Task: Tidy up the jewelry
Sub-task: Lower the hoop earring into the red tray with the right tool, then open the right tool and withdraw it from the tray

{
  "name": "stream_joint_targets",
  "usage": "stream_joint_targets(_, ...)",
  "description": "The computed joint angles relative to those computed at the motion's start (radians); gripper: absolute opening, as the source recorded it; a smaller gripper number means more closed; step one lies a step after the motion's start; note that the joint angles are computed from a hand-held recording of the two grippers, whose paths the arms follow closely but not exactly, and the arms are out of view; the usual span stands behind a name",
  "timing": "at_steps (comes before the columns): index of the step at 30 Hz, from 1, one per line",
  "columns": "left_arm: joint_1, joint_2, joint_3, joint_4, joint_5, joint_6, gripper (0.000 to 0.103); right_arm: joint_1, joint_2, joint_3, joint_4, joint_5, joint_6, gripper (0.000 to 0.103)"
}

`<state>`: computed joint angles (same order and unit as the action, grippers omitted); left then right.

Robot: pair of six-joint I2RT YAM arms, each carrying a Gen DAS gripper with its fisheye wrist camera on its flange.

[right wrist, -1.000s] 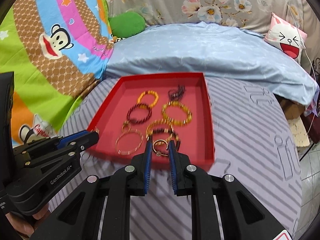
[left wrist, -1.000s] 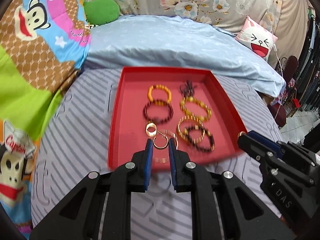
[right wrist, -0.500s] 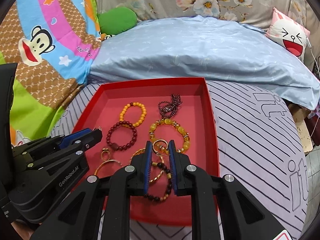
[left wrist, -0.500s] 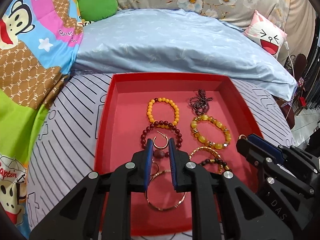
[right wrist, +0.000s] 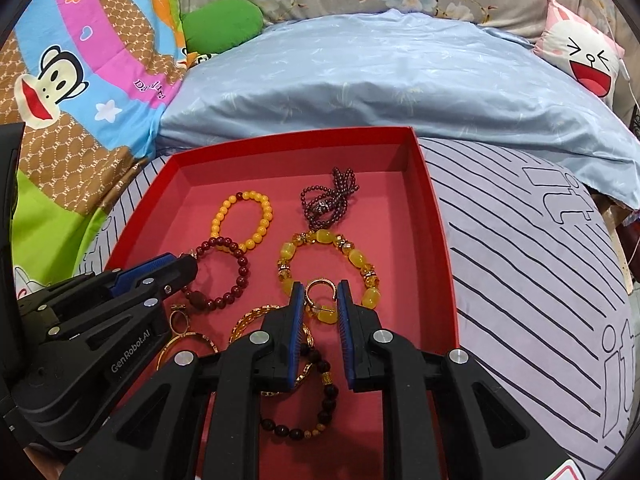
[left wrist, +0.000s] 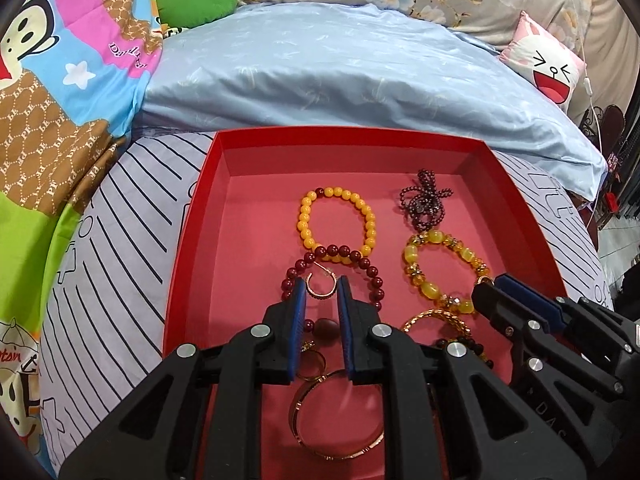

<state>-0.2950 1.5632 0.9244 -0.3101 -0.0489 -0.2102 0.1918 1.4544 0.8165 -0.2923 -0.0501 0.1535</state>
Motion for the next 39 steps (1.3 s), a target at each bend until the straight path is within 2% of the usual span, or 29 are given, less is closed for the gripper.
stream_joint_targets(12,0.003,0.021,0.015,0.000,-0.003,-0.002,0.017,0.015,0.026,-0.004,0.021,0.021,0.012,0.017)
stream_joint_targets(19,-0.007,0.005,0.007,-0.001,-0.036,-0.012,0.034,0.029,0.005,-0.005,0.011,0.037,0.015,0.020)
stream_joint_targets(22,-0.015,-0.011,0.002,-0.009,-0.044,-0.017,0.036,0.041,-0.026,-0.012,0.000,0.049,0.016,0.021)
stream_joint_targets(24,-0.022,-0.027,-0.004,-0.014,-0.052,-0.022,0.038,0.050,-0.048,-0.018,-0.007,0.064,0.020,0.026)
stream_joint_targets(30,-0.045,-0.103,-0.031,-0.045,-0.101,-0.038,0.046,0.047,-0.130,-0.041,-0.047,0.059,0.039,0.029)
stream_joint_targets(36,-0.072,-0.198,-0.069,-0.094,-0.118,-0.057,0.046,0.066,-0.241,-0.080,-0.100,0.077,0.062,0.030)
stream_joint_targets(39,-0.093,-0.251,-0.096,-0.121,-0.136,-0.074,0.052,0.086,-0.308,-0.103,-0.135,0.103,0.072,0.030)
